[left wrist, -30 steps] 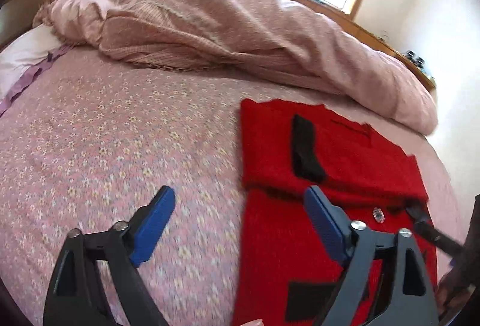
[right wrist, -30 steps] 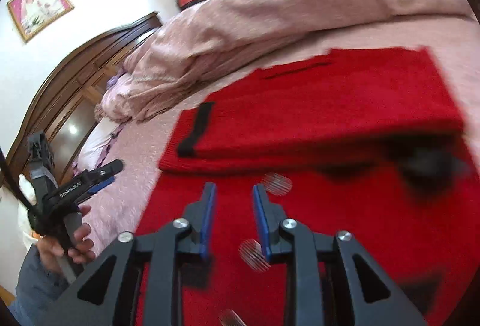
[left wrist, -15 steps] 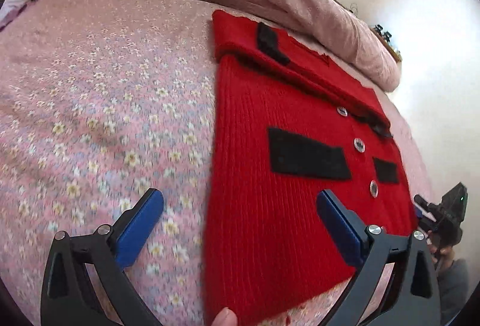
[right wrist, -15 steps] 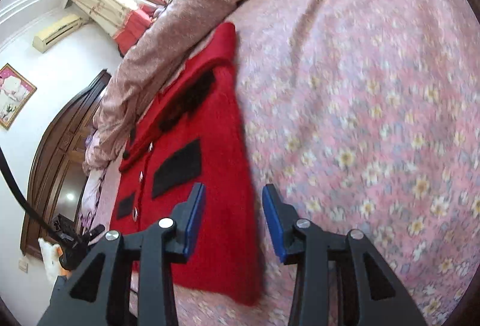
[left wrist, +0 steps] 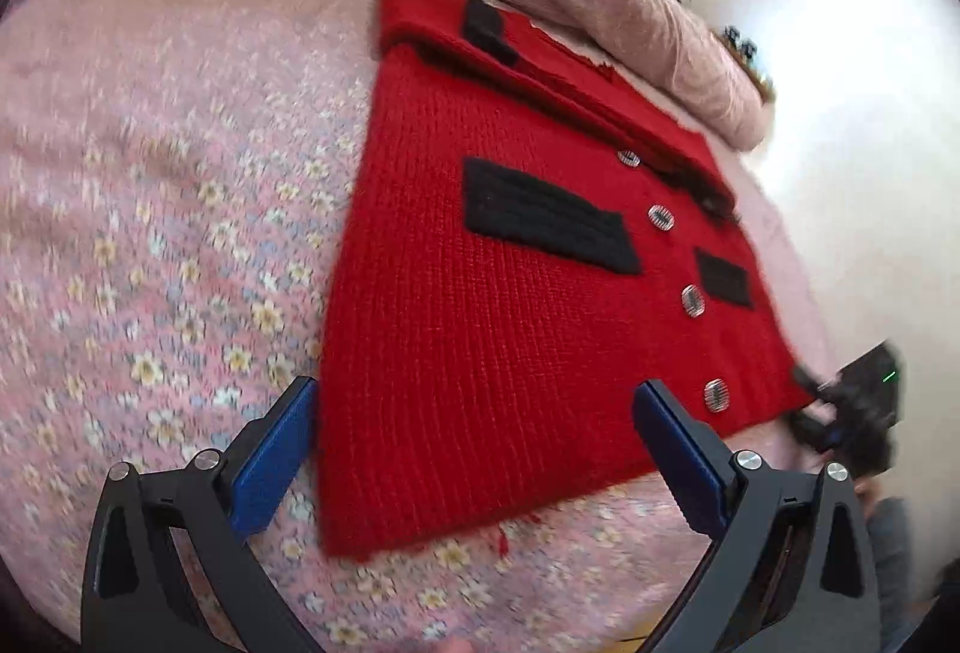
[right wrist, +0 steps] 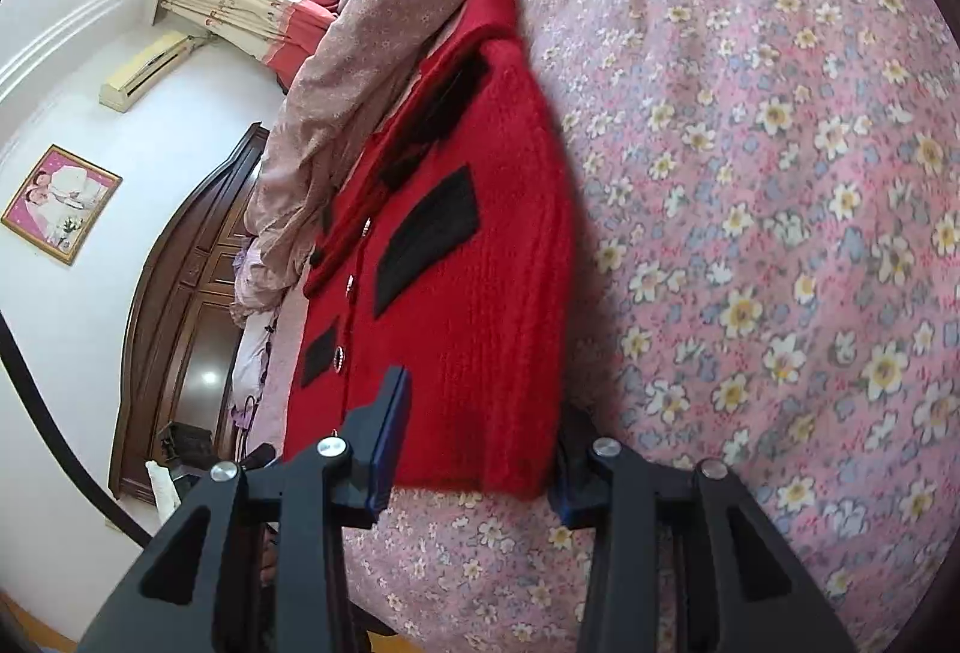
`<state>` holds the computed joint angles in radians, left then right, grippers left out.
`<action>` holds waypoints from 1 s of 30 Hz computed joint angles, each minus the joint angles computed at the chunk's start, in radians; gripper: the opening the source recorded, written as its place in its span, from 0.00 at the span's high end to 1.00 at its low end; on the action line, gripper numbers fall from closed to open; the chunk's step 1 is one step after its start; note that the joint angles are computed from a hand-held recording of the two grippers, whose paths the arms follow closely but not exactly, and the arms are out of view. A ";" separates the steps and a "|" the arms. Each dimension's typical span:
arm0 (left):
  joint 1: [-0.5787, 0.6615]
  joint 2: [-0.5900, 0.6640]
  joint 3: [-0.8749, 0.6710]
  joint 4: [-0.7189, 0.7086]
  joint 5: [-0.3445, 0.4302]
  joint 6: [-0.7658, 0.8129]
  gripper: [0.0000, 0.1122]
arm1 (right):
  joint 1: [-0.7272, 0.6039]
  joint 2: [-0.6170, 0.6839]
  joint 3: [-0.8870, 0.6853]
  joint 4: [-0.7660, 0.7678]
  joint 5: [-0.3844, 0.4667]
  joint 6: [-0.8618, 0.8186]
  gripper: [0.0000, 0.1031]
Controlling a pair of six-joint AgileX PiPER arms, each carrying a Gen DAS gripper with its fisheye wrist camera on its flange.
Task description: Fold small clothes
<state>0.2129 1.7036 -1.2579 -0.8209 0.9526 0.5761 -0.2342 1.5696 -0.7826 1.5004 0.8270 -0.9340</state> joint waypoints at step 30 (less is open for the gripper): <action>0.151 0.092 -0.014 -0.216 0.192 -0.018 0.61 | -0.022 -0.029 0.062 0.048 -0.013 -0.050 0.61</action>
